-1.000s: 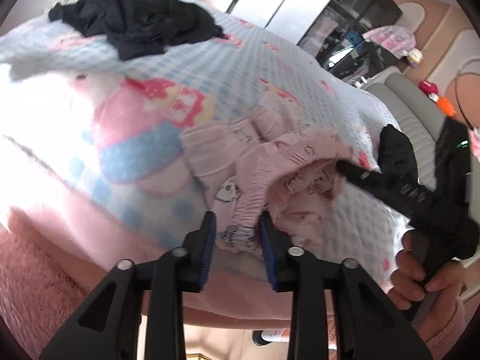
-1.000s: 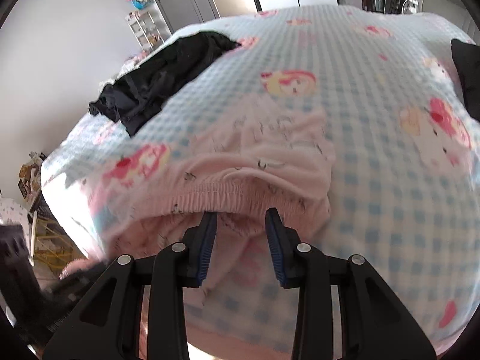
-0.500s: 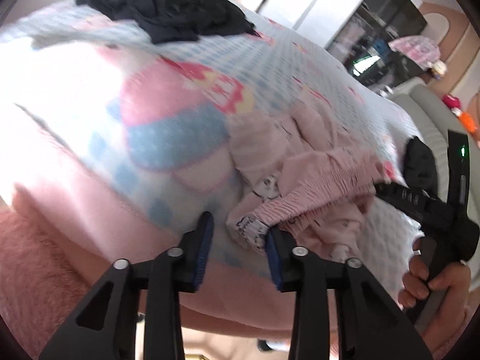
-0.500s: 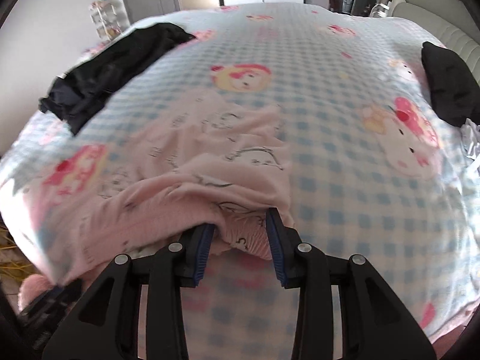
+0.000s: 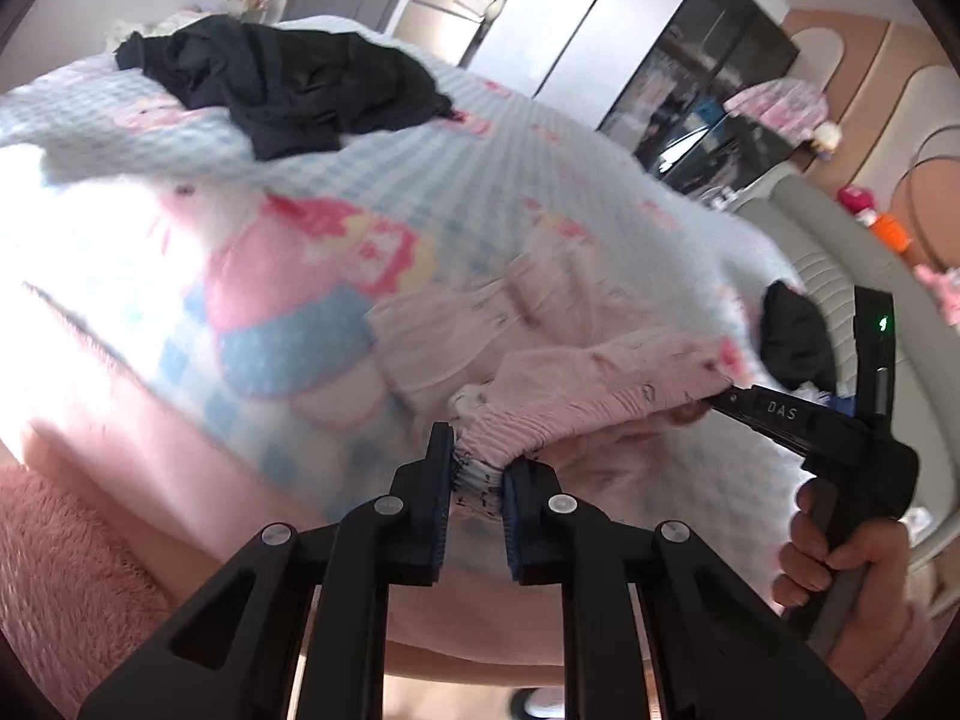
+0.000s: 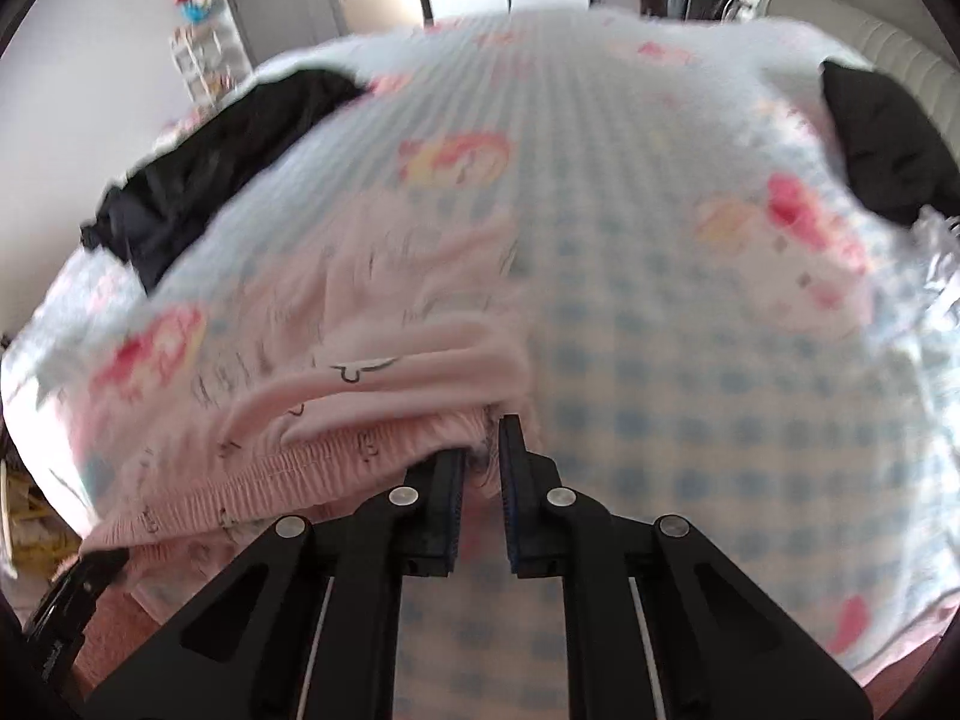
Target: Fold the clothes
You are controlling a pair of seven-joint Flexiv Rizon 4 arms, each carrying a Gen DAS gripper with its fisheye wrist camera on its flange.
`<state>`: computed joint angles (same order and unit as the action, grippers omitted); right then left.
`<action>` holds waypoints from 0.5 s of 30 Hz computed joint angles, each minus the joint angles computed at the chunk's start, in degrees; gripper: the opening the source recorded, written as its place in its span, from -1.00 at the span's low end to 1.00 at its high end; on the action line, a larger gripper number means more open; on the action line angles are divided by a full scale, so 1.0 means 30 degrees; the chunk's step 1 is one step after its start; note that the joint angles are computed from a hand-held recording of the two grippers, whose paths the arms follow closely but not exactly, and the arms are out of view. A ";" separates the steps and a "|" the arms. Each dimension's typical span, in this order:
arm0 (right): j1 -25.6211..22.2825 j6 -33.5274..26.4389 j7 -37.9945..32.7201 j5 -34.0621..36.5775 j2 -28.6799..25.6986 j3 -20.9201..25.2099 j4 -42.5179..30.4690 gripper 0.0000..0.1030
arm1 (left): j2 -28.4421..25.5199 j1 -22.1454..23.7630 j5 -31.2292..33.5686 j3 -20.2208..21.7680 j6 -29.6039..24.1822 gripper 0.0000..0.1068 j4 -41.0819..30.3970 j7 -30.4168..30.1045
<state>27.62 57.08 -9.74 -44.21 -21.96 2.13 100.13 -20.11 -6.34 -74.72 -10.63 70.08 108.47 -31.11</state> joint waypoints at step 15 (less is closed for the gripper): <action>-0.2255 -0.1386 0.7681 -0.6304 0.6071 0.1519 0.4961 -0.81 | 0.2801 -0.1423 -0.0303 0.0653 -0.3760 -0.71 0.0957 0.2698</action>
